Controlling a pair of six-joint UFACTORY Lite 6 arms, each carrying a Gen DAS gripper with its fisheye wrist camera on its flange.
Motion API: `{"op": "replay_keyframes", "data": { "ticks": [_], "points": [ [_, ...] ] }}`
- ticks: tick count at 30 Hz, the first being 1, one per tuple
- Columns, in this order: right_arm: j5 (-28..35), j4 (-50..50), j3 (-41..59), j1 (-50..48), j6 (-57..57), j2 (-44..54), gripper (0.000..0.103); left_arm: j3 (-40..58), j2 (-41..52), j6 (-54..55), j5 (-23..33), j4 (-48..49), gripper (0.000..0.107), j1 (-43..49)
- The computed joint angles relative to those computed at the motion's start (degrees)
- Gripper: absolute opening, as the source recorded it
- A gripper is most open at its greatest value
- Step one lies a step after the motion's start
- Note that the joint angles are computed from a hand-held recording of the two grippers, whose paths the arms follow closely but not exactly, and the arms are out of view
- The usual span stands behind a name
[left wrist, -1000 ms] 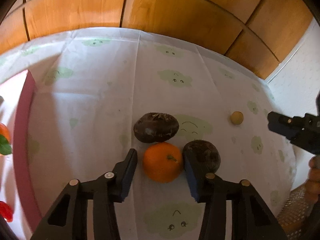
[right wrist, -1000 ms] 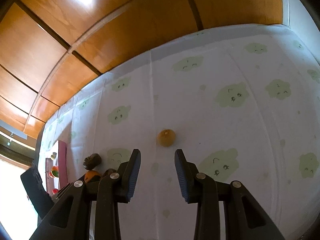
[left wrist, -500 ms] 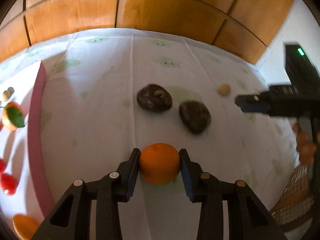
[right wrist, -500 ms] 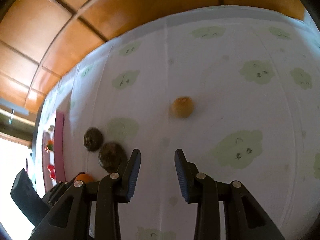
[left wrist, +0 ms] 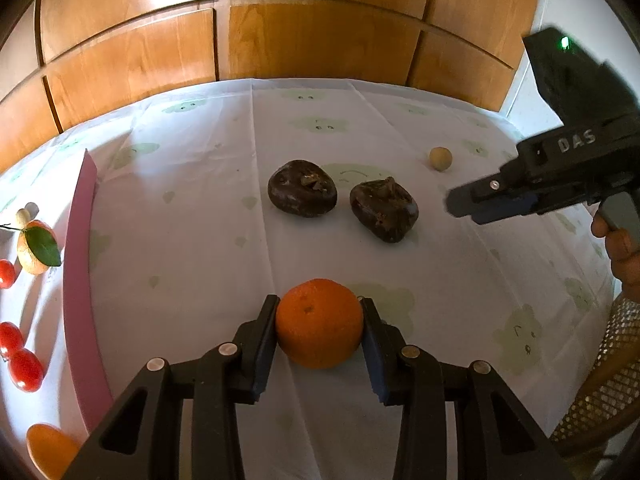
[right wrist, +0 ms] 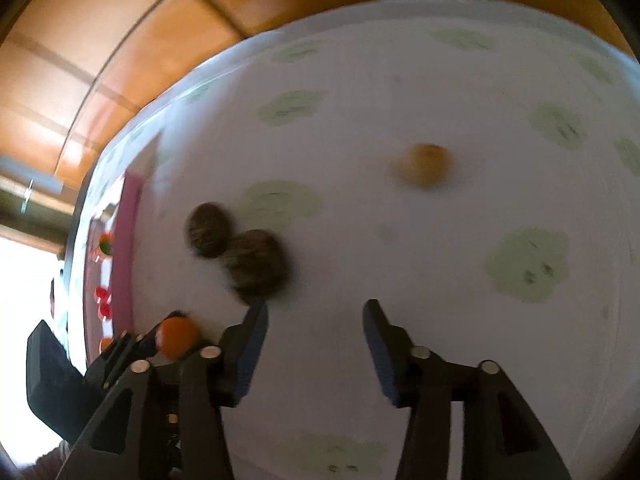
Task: Organize fruits
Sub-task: 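Grasp a dark brown round fruit with the right gripper while the left gripper holds the orange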
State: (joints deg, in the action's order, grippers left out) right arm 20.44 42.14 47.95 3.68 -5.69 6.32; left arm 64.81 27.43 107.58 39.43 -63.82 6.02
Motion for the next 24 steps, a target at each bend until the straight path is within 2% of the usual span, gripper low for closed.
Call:
{"op": "replay_keyframes", "data": {
  "ticks": [5, 7, 9, 11, 14, 15, 16, 17, 20, 24],
  "points": [
    [0.1, -25.2, 10.9, 7.3, 20.9, 7.1, 0.062, 0.8, 0.6, -1.0, 1.7, 0.8, 0.040, 0.9],
    [1.0, -31.3, 14.8, 9.0, 25.2, 10.5, 0.062, 0.9, 0.8, -0.8, 2.1, 0.5, 0.040, 1.0],
    [2.0, -33.0, 17.7, 9.8, 25.1, 13.3, 0.062, 0.7, 0.7, -0.5, 2.2, 0.3, 0.040, 1.1],
    [2.9, -39.7, 19.8, 11.0, 30.4, 15.7, 0.062, 0.8, 0.8, -0.7, 2.3, 0.3, 0.040, 1.1],
    [2.1, -44.3, 19.7, 11.3, 33.9, 17.5, 0.062, 1.1, 1.0, -0.9, 2.6, 0.4, 0.040, 1.2],
    [1.9, -46.7, 19.0, 11.5, 36.1, 17.4, 0.061, 1.0, 1.0, -0.9, 2.6, 0.4, 0.040, 1.3],
    [1.5, -48.7, 18.2, 11.8, 37.9, 17.3, 0.052, 0.9, 0.9, -0.8, 2.5, 0.3, 0.040, 1.3],
    [1.1, -49.6, 17.7, 12.1, 38.7, 17.2, 0.049, 0.9, 0.9, -0.8, 2.5, 0.3, 0.040, 1.3],
    [-0.7, -55.8, 15.3, 13.0, 45.4, 16.0, 0.049, 0.5, 0.6, -0.5, 2.3, 0.0, 0.040, 1.2],
    [-4.2, -56.1, 11.7, 12.4, 48.5, 14.3, 0.049, -0.1, 0.2, -0.4, 2.0, -0.2, 0.040, 1.1]
  ]
}}
